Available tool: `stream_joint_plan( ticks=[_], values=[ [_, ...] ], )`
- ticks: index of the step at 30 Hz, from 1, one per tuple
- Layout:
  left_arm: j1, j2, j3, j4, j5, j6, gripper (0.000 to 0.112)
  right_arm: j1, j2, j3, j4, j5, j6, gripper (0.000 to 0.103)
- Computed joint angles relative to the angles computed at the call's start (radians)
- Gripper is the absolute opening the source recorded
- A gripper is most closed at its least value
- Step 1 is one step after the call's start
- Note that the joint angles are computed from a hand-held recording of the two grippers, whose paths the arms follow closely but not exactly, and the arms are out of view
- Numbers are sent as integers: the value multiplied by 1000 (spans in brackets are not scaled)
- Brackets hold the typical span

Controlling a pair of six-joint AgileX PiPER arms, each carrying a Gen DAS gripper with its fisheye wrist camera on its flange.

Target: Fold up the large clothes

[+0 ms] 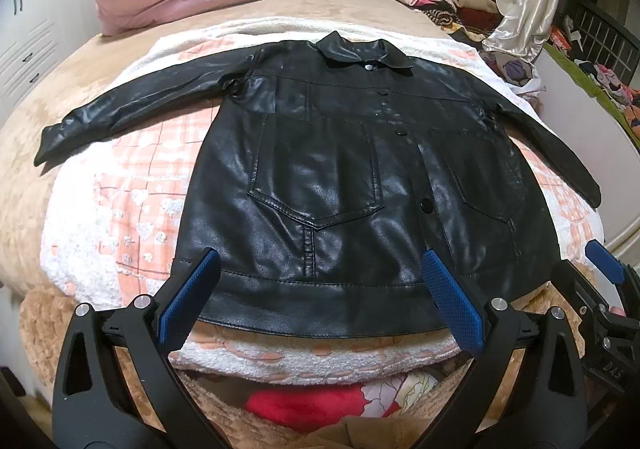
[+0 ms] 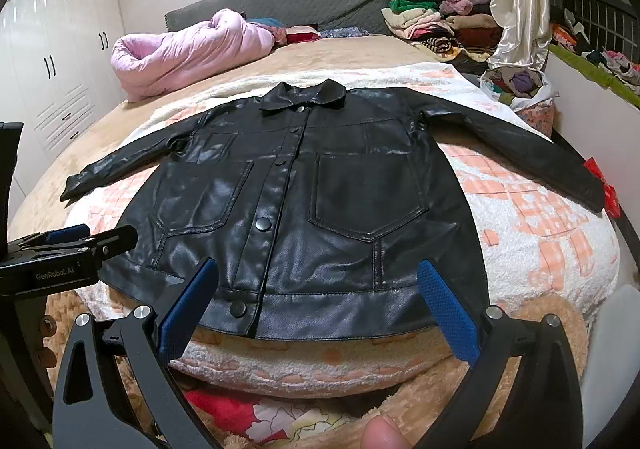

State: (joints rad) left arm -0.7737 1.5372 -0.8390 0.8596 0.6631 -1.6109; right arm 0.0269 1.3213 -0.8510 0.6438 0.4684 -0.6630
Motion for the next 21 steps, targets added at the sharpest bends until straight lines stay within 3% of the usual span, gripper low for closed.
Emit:
stream_joint_plan(
  ticks=[21],
  values=[
    [-3,10,-7,6,4,6,94,-14,3,-11,2,11,2,99]
  ],
)
